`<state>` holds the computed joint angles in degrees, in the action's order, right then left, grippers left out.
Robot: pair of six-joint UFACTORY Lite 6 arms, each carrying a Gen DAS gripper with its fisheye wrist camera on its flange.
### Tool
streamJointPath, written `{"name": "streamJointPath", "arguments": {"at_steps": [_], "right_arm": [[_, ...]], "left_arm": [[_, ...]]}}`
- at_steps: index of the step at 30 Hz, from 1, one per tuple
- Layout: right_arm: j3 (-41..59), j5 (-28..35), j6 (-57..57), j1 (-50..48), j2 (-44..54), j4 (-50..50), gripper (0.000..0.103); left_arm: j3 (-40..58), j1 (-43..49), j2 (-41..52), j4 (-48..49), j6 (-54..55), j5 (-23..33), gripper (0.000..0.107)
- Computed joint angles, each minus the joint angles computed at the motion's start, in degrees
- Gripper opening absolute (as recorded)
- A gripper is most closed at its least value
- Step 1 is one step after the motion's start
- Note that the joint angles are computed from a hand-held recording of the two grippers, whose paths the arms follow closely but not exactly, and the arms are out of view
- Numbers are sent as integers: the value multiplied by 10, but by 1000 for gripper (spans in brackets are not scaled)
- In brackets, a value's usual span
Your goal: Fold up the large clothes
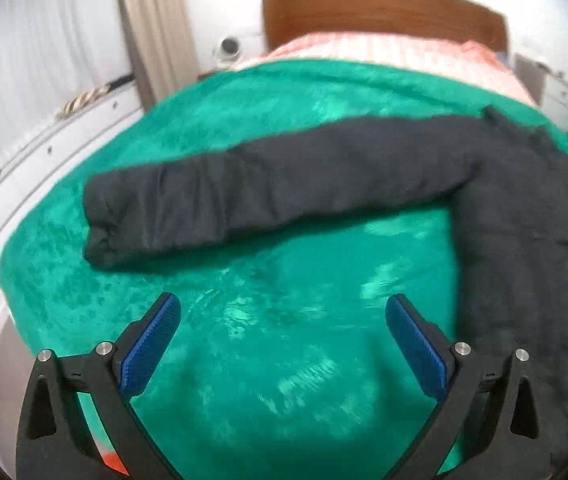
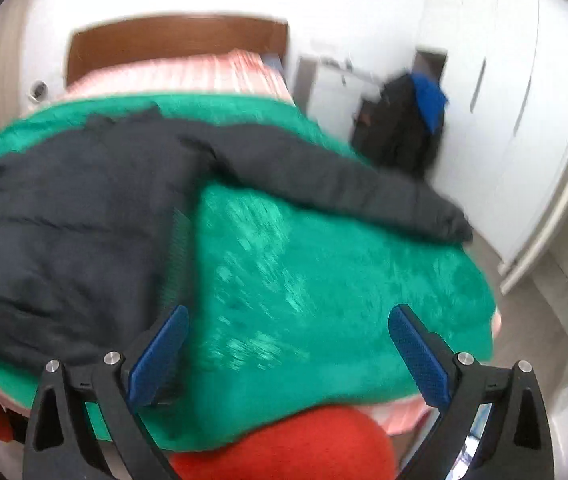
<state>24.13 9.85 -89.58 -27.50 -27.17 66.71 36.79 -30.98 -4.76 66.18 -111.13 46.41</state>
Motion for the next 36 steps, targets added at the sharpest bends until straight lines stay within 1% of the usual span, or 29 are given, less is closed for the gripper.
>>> {"name": "streamJointPath", "arguments": {"at_steps": [1,2,3,5,6,7,9,10,11,14,15,17,19,22,23,25,36], "right_arm": [[25,16,-3,-17,42,5,99],[43,28,17,-30,67,-11,99],[51,34,23,-38,78,-14,99],[48,49,-5,-54,77,7,99],[41,53,-11,-59,70,9,99],[37,50,-26,-60,68,19,99],[24,17,-22,-45,58,15,99],[20,-6,-12,-32,57,10,99],[15,-22,-20,-20,57,19,99],[10,-33,-49,-5,56,40,99],[6,-28,-81,-6,52,69,99],[-5,-13,-150,-15,34,129,99],[-15,-2,-195,-26,16,169,99],[-17,11,-194,-40,9,169,99],[-13,13,-171,-43,12,148,99],[-7,17,-157,-47,20,136,99],[-5,31,-186,-60,27,167,99]], "left_arm": [[-9,21,17,4,-1,-28,102],[-11,38,39,12,-8,-59,102],[-20,47,48,28,-27,-81,102],[-52,56,33,78,-98,-107,102],[-59,68,25,86,-102,-122,102],[-62,73,22,88,-102,-130,103],[-79,86,7,111,-124,-151,103],[-83,85,4,117,-134,-152,103],[-81,71,5,105,-133,-141,103],[-67,24,24,75,-122,-92,103],[-68,18,27,77,-128,-85,103],[-73,25,22,84,-132,-93,103],[-84,30,7,89,-138,-105,103],[-81,26,7,84,-136,-102,103],[-79,25,9,82,-134,-100,103],[-77,26,10,82,-133,-100,103],[-78,12,13,83,-144,-84,103]]}}
